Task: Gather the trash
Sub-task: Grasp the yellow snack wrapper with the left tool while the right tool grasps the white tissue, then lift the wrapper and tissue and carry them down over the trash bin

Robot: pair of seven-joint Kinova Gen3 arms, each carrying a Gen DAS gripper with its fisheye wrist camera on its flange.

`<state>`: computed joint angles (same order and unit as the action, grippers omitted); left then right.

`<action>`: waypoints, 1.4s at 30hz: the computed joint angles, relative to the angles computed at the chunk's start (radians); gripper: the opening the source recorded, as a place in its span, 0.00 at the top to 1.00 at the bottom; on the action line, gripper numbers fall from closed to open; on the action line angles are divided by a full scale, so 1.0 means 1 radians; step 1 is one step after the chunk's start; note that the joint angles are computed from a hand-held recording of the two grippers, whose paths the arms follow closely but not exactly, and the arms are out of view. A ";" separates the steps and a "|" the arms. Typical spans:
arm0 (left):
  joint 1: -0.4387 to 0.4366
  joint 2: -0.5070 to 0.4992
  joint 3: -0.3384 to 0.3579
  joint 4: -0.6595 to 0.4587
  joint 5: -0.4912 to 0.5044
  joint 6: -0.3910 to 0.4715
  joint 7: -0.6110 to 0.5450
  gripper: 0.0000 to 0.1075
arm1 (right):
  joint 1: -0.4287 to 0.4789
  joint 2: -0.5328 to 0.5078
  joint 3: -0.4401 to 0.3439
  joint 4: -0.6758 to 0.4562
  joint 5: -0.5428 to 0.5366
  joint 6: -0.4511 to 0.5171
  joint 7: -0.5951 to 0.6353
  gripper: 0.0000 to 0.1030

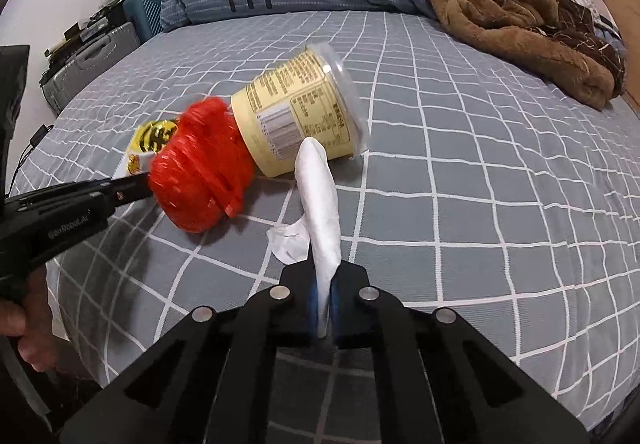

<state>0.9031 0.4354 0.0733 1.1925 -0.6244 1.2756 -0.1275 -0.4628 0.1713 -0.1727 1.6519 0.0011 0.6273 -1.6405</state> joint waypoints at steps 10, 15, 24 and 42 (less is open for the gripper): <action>0.048 -0.016 -0.005 -0.021 -0.069 0.065 0.055 0.95 | 0.012 -0.044 0.005 0.016 0.007 -0.003 -0.009 0.97; 0.072 -0.032 0.005 -0.014 -0.102 0.095 0.092 0.95 | 0.023 -0.075 0.005 0.032 0.005 -0.002 -0.020 0.97; 0.102 -0.041 0.026 -0.017 -0.129 0.157 0.135 0.95 | 0.035 -0.124 -0.003 0.065 -0.003 0.007 -0.016 0.97; 0.202 -0.046 0.057 -0.053 -0.177 0.285 0.200 0.95 | 0.059 -0.255 -0.014 0.127 -0.022 0.056 -0.034 0.97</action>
<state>1.1046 0.3895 0.1305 1.1396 -0.8010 1.5605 0.0722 -0.4037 -0.0836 -0.1870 1.7789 -0.0211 0.6834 -1.6740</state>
